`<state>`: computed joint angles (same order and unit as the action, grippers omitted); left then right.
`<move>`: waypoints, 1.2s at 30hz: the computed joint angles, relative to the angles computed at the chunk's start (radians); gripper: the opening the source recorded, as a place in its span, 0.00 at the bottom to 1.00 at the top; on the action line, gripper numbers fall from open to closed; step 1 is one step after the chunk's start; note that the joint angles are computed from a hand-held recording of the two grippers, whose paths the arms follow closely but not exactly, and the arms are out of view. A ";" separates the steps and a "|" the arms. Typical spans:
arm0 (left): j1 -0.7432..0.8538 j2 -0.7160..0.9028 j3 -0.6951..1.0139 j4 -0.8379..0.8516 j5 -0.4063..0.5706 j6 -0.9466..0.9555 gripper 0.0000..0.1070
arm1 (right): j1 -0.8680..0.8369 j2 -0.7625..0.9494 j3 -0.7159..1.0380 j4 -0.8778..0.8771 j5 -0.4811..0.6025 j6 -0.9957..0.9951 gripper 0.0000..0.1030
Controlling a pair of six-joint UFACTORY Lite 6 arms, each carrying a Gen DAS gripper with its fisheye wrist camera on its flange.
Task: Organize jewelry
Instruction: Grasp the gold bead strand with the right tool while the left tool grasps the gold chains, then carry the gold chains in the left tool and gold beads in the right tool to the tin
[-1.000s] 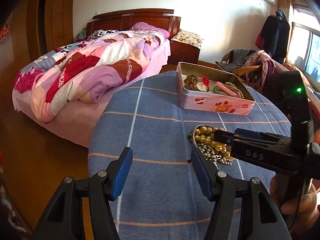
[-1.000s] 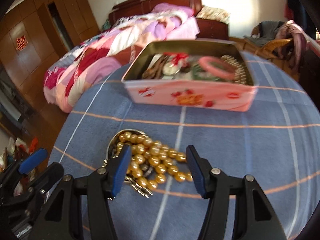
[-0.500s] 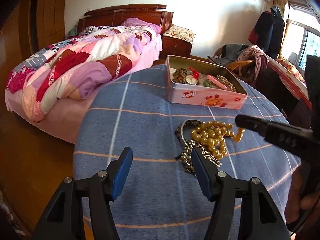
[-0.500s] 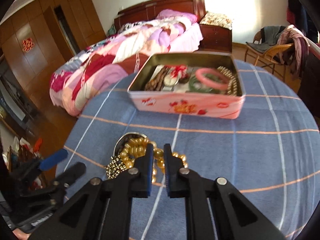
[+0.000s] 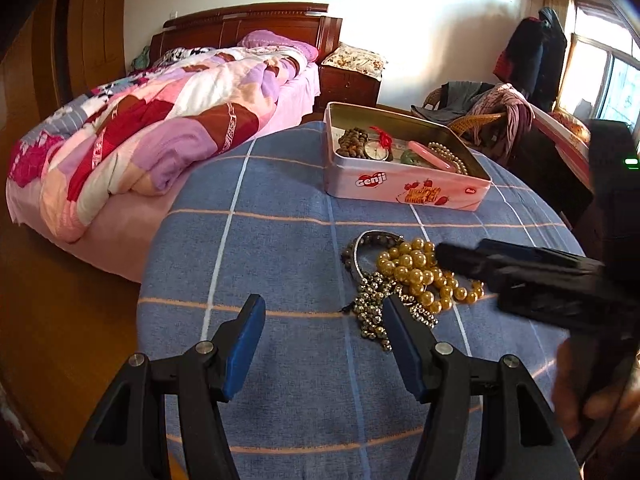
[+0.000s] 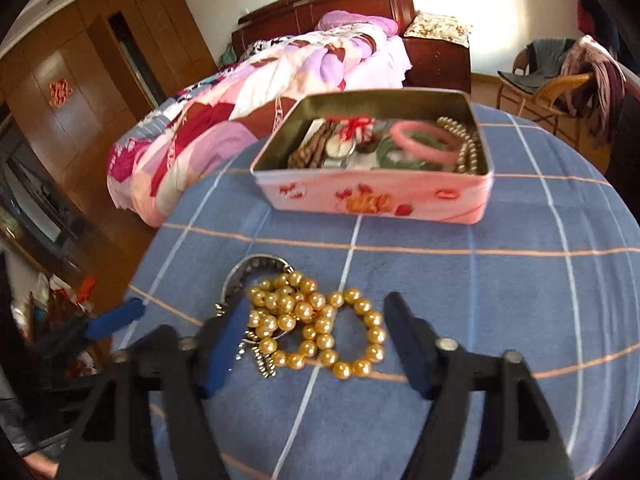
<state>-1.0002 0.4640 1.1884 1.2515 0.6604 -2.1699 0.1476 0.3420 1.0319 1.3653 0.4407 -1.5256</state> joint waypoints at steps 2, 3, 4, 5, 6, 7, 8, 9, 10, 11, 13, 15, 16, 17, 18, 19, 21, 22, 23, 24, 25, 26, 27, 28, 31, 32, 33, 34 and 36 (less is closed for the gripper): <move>-0.001 -0.004 -0.006 -0.006 -0.001 0.009 0.57 | 0.020 0.054 0.034 -0.005 -0.008 0.011 0.72; 0.001 -0.005 -0.009 -0.009 -0.008 0.012 0.57 | 0.014 0.084 0.058 -0.022 0.028 0.032 0.72; 0.002 -0.005 -0.011 -0.009 -0.014 0.013 0.57 | 0.013 0.072 0.048 -0.005 0.022 0.012 0.72; 0.004 -0.004 -0.011 -0.008 -0.018 0.015 0.57 | 0.020 0.072 0.050 -0.029 0.015 0.028 0.69; 0.004 -0.002 -0.011 -0.006 -0.024 0.019 0.57 | 0.020 0.066 0.045 -0.044 0.024 0.026 0.64; 0.005 0.001 -0.009 -0.003 -0.030 0.022 0.57 | 0.010 0.062 0.043 -0.069 0.050 0.036 0.45; 0.007 0.004 -0.006 0.004 -0.038 0.022 0.57 | 0.000 0.059 0.046 -0.112 0.077 0.070 0.29; 0.011 0.007 -0.006 0.015 -0.051 0.015 0.57 | -0.004 0.043 0.034 -0.134 0.069 0.087 0.27; 0.017 0.009 -0.007 0.035 -0.076 -0.004 0.57 | -0.013 0.027 0.017 -0.127 0.069 0.071 0.22; 0.023 0.012 -0.006 0.044 -0.095 -0.012 0.57 | -0.024 0.005 -0.004 -0.127 0.066 0.063 0.19; 0.031 0.027 0.006 0.065 -0.131 -0.023 0.58 | -0.051 -0.034 -0.038 -0.115 0.072 0.048 0.14; 0.036 0.059 0.042 0.051 -0.143 0.010 0.58 | -0.099 -0.071 -0.064 -0.098 0.113 0.037 0.14; 0.040 0.081 0.067 0.038 -0.146 0.032 0.58 | -0.115 -0.083 -0.068 -0.093 0.125 0.038 0.14; 0.043 0.092 0.079 0.036 -0.150 0.037 0.58 | -0.135 -0.099 -0.075 -0.085 0.137 0.038 0.14; 0.048 0.105 0.094 0.035 -0.158 0.040 0.58 | -0.152 -0.114 -0.079 -0.079 0.145 0.040 0.14; 0.056 0.122 0.113 0.020 -0.169 0.056 0.58 | -0.160 -0.125 -0.079 -0.076 0.148 0.047 0.14; 0.074 0.164 0.166 -0.063 -0.174 0.134 0.58 | -0.188 -0.153 -0.083 -0.065 0.154 0.053 0.14; 0.078 0.183 0.189 -0.085 -0.168 0.159 0.57 | -0.193 -0.162 -0.083 -0.058 0.150 0.057 0.14; 0.077 0.190 0.199 -0.101 -0.163 0.185 0.50 | -0.203 -0.175 -0.086 -0.052 0.147 0.057 0.14; 0.077 0.192 0.206 -0.103 -0.170 0.207 0.44 | -0.208 -0.183 -0.086 -0.047 0.146 0.057 0.14; 0.080 0.186 0.199 -0.086 -0.192 0.203 0.31 | -0.206 -0.185 -0.085 -0.038 0.142 0.055 0.14; 0.081 0.188 0.201 -0.090 -0.206 0.216 0.25 | -0.207 -0.189 -0.086 -0.032 0.139 0.057 0.14; 0.074 0.195 0.211 -0.104 -0.190 0.238 0.24 | -0.206 -0.190 -0.087 -0.025 0.137 0.056 0.14; 0.068 0.197 0.214 -0.110 -0.178 0.252 0.22 | -0.213 -0.190 -0.089 -0.022 0.142 0.050 0.13; 0.061 0.160 0.164 -0.020 -0.192 0.155 0.13 | -0.206 -0.187 -0.093 -0.006 0.136 0.037 0.13; 0.059 0.144 0.145 0.022 -0.194 0.114 0.09 | -0.204 -0.188 -0.098 0.000 0.136 0.032 0.14; 0.054 0.120 0.121 0.072 -0.192 0.067 0.08 | -0.206 -0.193 -0.104 0.006 0.137 0.026 0.14; 0.046 0.079 0.080 0.144 -0.185 -0.003 0.08 | -0.207 -0.197 -0.109 0.012 0.139 0.022 0.14; 0.038 0.026 0.041 0.220 -0.172 -0.070 0.08 | -0.224 -0.208 -0.119 0.006 0.155 0.022 0.13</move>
<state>-0.9621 0.4895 1.2295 1.4716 0.4883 -2.2399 -0.0761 0.1337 0.9131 1.3715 0.5958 -1.5040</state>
